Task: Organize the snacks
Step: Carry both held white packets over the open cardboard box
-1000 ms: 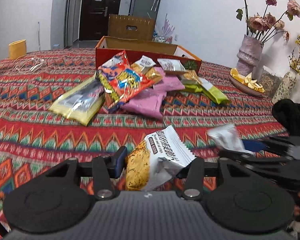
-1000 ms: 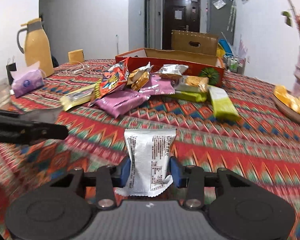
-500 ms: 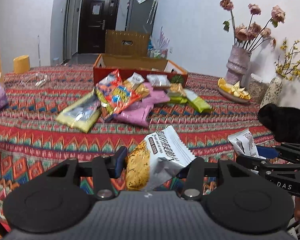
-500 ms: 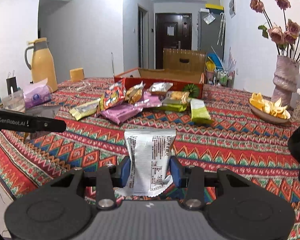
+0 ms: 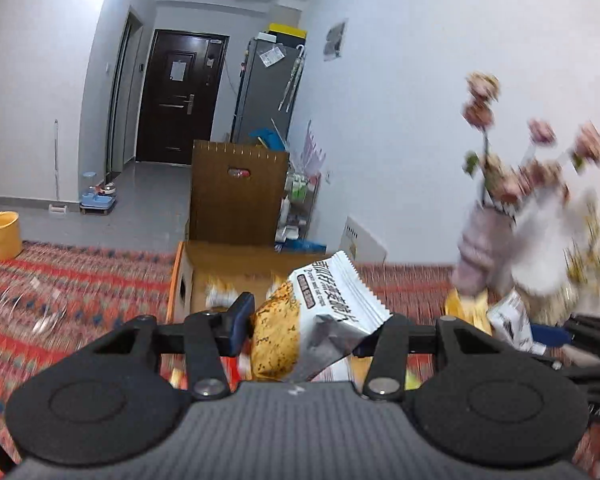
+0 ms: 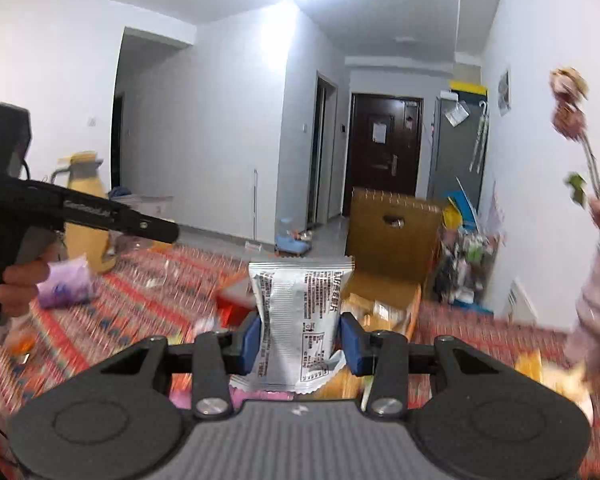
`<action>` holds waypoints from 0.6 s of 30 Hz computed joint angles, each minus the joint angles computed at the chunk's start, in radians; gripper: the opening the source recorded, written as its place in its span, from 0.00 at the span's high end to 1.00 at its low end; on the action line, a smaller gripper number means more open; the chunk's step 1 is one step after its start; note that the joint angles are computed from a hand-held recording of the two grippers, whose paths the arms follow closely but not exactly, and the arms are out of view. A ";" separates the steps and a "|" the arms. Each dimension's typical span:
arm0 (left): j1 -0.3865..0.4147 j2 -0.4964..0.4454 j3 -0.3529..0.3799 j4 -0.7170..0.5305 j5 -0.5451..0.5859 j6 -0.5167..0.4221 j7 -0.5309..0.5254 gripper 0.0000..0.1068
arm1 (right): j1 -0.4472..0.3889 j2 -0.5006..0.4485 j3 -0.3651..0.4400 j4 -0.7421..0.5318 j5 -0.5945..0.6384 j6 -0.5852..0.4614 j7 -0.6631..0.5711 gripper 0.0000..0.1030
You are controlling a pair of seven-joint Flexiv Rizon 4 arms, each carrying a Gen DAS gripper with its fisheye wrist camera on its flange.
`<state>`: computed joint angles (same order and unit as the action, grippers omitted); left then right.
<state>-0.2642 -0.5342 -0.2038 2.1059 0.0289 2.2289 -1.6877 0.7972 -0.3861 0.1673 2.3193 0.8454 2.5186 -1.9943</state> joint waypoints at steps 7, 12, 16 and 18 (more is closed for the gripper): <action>-0.023 -0.164 0.034 -0.385 -0.127 -0.221 0.125 0.56 | -0.198 -0.078 -0.114 -0.281 -0.331 -0.353 0.147 0.60; -0.094 -0.364 0.129 -0.718 -0.286 -0.453 0.202 0.56 | -0.215 -0.270 -0.242 -0.582 -0.459 -0.641 0.307 0.60; -0.123 -0.541 0.209 -1.002 -0.336 -0.663 0.191 0.56 | -0.230 -0.445 -0.311 -0.829 -0.527 -0.869 0.457 0.60; -0.129 -0.629 0.250 -1.152 -0.329 -0.773 0.167 0.55 | -0.254 -0.520 -0.309 -0.936 -0.563 -0.957 0.521 0.60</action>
<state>-0.3928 -1.1633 0.0463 0.9540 -0.2997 1.4562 -1.5204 0.5435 -0.9063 -0.1414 1.3835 0.2825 1.5616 -1.4733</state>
